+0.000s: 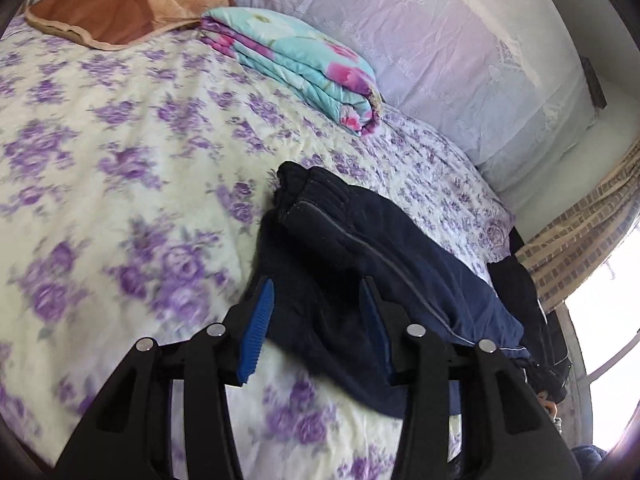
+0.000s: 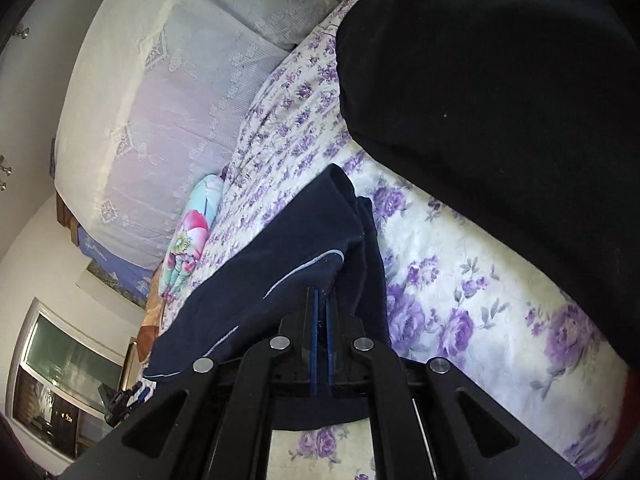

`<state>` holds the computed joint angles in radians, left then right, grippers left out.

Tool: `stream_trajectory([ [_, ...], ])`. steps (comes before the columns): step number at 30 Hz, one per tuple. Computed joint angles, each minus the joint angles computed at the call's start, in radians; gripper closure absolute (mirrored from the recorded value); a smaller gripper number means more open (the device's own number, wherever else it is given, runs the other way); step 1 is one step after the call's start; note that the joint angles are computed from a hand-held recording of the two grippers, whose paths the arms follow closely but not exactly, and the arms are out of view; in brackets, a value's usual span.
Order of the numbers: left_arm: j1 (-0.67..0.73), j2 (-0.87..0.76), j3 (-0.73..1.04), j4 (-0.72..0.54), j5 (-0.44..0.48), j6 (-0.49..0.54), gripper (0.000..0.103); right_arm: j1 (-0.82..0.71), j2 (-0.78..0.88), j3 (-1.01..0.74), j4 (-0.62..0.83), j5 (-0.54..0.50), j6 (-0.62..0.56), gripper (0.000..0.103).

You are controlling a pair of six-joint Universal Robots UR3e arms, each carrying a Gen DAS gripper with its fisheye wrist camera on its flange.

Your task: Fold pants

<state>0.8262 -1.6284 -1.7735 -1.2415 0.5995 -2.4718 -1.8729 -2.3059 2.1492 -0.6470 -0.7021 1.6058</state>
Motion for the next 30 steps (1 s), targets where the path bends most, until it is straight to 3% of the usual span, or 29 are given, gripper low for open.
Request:
stream_trajectory([
  [2,0.049,0.058,-0.021,-0.114,-0.037,0.071,0.059,-0.006,-0.001,-0.025,0.049,0.007,-0.036,0.100],
  [4,0.068,0.100,-0.025,-0.227,-0.066,0.137,0.050,0.024,0.021,-0.040,0.023,0.026,-0.018,0.100],
  [6,0.046,0.133,-0.046,-0.245,-0.070,0.115,0.033,0.030,0.019,-0.036,0.011,0.025,-0.007,0.100],
  [7,0.026,0.131,-0.048,-0.233,-0.075,0.084,0.032,0.034,0.025,-0.031,-0.003,0.025,0.002,0.100],
  [9,-0.038,0.090,-0.033,-0.175,-0.089,-0.031,0.031,0.028,0.032,-0.018,-0.013,0.018,0.007,0.100],
  [12,-0.128,0.019,-0.025,0.050,-0.063,-0.303,0.031,0.011,0.035,-0.006,-0.004,0.005,-0.004,0.099],
  [14,-0.187,-0.050,0.014,0.192,-0.023,-0.477,0.031,0.008,0.035,0.003,-0.009,0.002,0.003,0.099],
  [17,-0.270,-0.157,0.105,0.349,0.123,-0.714,0.031,0.034,0.052,0.007,-0.051,0.016,0.042,0.099],
  [19,-0.285,-0.221,0.152,0.359,0.144,-0.774,0.037,0.036,0.050,0.004,-0.050,0.018,0.044,0.099],
  [21,-0.283,-0.259,0.173,0.357,0.131,-0.783,0.065,0.050,0.054,0.003,-0.074,0.025,0.066,0.099],
  [23,-0.270,-0.274,0.174,0.352,0.079,-0.762,0.086,0.074,0.066,-0.006,-0.108,0.038,0.106,0.099],
  [27,-0.235,-0.246,0.190,0.281,-0.023,-0.712,0.090,0.119,0.107,-0.098,-0.117,0.103,0.164,0.100],
  [30,-0.184,-0.169,0.190,0.138,-0.117,-0.611,0.091,0.010,0.164,-0.275,0.154,0.116,-0.019,0.103],
])
